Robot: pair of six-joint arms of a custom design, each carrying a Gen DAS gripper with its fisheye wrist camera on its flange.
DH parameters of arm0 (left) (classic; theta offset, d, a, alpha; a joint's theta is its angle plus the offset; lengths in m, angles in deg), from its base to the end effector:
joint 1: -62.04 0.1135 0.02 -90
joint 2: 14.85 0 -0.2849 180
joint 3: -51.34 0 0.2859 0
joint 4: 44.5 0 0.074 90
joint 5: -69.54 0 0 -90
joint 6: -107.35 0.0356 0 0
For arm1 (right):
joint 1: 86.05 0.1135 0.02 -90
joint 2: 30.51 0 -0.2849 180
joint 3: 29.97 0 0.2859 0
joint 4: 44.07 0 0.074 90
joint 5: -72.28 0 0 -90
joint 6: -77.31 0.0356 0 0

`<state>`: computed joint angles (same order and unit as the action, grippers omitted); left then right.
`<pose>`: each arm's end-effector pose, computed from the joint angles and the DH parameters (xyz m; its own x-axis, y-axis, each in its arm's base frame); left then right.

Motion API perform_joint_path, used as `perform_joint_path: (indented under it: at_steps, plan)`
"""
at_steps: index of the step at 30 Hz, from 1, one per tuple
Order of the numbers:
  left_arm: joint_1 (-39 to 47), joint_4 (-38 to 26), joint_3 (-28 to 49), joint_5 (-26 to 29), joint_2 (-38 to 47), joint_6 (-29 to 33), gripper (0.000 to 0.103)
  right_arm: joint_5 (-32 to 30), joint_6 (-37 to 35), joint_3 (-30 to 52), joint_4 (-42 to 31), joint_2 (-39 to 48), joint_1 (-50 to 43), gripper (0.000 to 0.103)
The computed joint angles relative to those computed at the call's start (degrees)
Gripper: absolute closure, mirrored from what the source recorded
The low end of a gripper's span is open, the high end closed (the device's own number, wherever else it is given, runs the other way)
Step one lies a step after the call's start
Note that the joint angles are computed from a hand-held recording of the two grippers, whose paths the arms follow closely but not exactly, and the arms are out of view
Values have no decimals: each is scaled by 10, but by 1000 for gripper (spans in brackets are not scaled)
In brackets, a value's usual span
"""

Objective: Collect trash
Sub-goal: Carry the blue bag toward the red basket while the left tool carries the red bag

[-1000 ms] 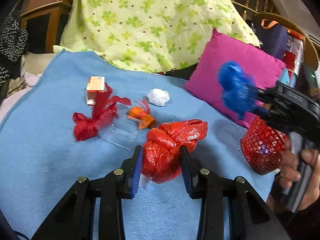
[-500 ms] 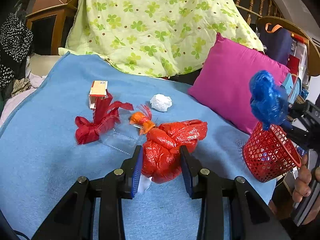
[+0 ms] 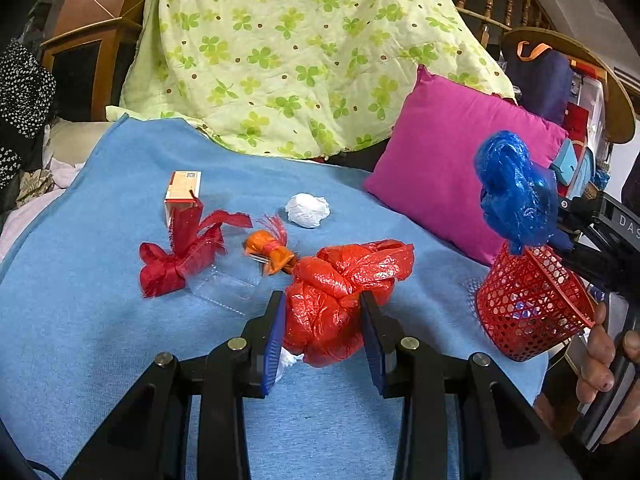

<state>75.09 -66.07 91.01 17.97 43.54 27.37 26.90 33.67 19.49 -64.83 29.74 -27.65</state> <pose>0.2185 0.0279 0.1985 -0.5708 0.0076 -0.8211 0.3902 0.8823 -0.2631 0.1492 0.1948 0.2553 -0.4010 0.3313 -0.8541 -0.0035 0.9318 0.3631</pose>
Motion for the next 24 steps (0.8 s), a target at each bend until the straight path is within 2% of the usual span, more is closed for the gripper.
perform_joint_path:
  at_steps: [10, 17, 24]
  plan:
    - [-20, 5, -4, -3, -12, -6, 65, 43, -6, -16, -7, -38, 19, 44]
    - [-42, 13, -14, -16, -31, -11, 65, 43, -5, -21, -25, -63, 14, 44]
    - [-64, 22, -18, -25, -39, -20, 65, 70, -6, -22, -50, -79, 32, 44]
